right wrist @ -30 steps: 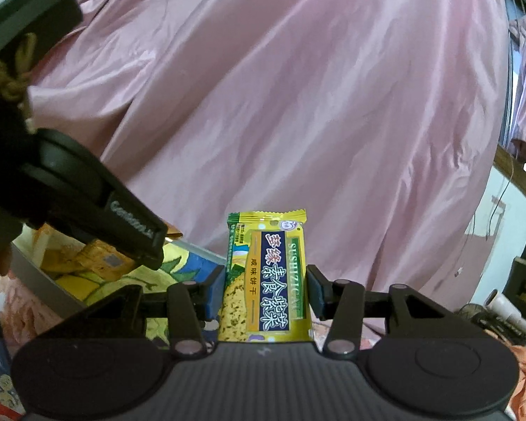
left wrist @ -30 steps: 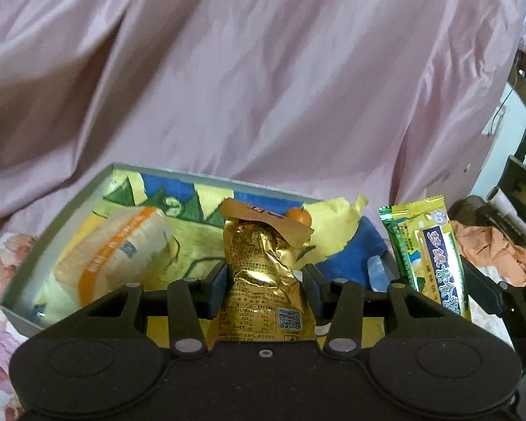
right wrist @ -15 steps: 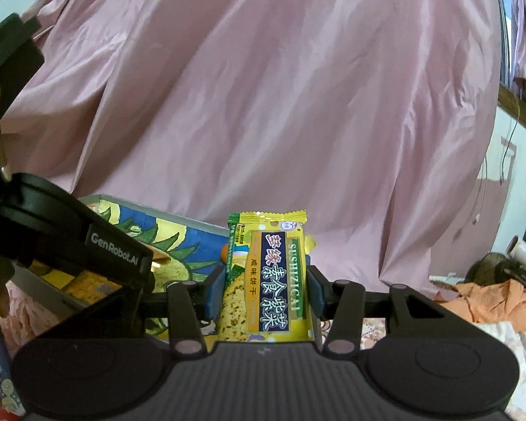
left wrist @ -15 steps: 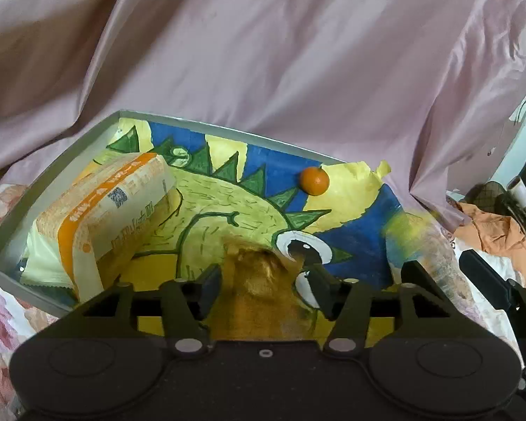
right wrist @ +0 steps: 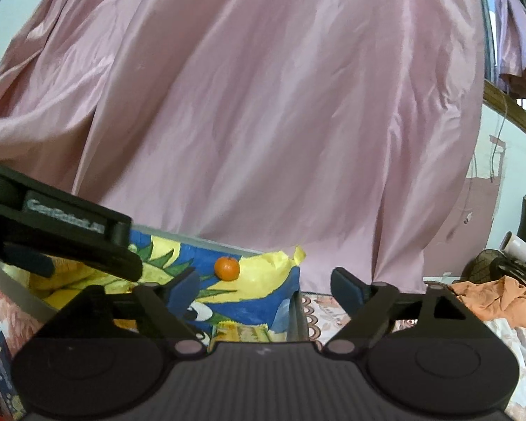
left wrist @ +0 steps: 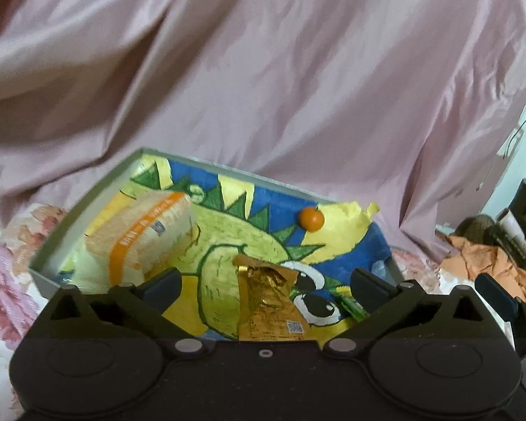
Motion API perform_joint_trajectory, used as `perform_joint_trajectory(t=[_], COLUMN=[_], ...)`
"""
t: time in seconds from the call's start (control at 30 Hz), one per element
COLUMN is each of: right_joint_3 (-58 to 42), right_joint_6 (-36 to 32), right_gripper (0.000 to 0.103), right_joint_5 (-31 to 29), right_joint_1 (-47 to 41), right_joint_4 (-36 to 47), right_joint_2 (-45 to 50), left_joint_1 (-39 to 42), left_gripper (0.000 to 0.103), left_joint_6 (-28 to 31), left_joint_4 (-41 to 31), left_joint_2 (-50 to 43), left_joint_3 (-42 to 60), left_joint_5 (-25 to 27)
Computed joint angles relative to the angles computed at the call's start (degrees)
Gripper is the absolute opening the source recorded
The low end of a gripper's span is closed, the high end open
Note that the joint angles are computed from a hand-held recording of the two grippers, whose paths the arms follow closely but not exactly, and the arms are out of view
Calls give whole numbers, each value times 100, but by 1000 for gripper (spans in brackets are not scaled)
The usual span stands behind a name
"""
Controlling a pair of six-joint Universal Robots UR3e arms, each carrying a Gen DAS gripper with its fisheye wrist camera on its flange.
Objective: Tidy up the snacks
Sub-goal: 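Lower the gold pouch into the tray and open the left tool while the right tool releases the biscuit bar, then withdraw both tools from the tray back toward the snack pile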
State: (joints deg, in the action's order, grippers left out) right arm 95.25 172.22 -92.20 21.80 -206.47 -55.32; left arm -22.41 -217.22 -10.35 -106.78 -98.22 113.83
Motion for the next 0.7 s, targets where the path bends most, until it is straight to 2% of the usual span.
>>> perform_joint_trajectory(t=[0.2, 0.53, 0.7], right_joint_3=[729, 2153, 2800], right_joint_6=[238, -97, -231], right_gripper=[103, 103, 103], right_joint_5=[196, 609, 753], right_joint_1=[-90, -120, -83], right_joint_4=[-426, -1359, -1506], right_joint_2=[-546, -1621, -2174], left_joint_1=[-406, -1475, -1951], left_gripper=[102, 102, 102], left_joint_6=[-7, 17, -48], left_joint_4=[332, 525, 451], left_joint_2=[551, 1330, 1694], left_joint_3=[-535, -1285, -1695], left_joint_5=[565, 2015, 2504])
